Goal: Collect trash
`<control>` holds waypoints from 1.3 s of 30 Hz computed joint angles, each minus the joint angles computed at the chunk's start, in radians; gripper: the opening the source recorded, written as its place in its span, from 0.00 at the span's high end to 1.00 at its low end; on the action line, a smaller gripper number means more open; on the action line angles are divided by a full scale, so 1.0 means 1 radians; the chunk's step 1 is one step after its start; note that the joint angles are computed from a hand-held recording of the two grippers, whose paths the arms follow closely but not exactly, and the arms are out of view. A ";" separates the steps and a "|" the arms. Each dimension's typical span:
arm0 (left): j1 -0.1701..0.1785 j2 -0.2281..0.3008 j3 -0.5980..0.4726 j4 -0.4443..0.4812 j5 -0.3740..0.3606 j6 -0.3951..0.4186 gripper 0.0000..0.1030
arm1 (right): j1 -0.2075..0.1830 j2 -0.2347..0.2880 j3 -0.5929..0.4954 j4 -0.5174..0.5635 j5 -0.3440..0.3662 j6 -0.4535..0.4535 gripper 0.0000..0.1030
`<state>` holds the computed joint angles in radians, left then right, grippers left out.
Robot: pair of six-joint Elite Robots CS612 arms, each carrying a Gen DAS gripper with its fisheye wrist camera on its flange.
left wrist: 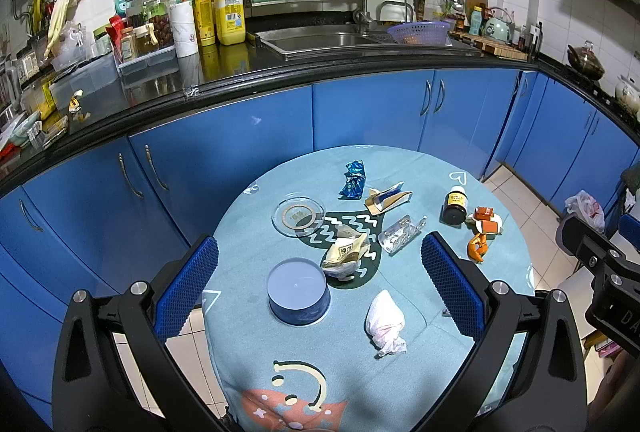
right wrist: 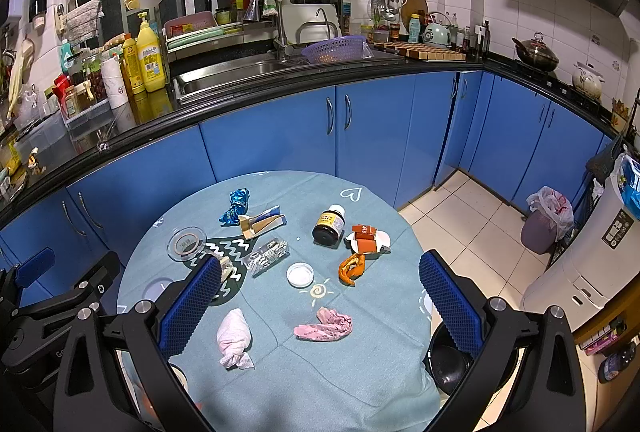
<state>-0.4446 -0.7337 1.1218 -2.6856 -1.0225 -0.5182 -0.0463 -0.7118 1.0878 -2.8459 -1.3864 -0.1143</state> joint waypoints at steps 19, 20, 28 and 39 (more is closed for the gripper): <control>-0.001 0.012 -0.014 0.027 -0.015 -0.011 0.03 | -0.002 0.006 -0.018 0.045 -0.001 0.006 0.06; 0.002 0.013 -0.015 0.032 -0.023 -0.013 0.03 | -0.003 0.008 -0.022 0.052 -0.003 0.011 0.06; 0.035 0.029 -0.045 0.094 -0.159 -0.019 0.03 | -0.002 0.056 -0.083 0.115 -0.023 0.013 0.06; 0.079 0.092 -0.106 0.224 -0.306 -0.034 0.03 | 0.005 0.162 -0.214 0.352 -0.063 -0.029 0.06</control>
<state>-0.3660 -0.6414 1.0159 -2.4621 -1.3285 -0.5523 -0.0409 -0.5501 0.8738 -2.4939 -1.4489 -0.1434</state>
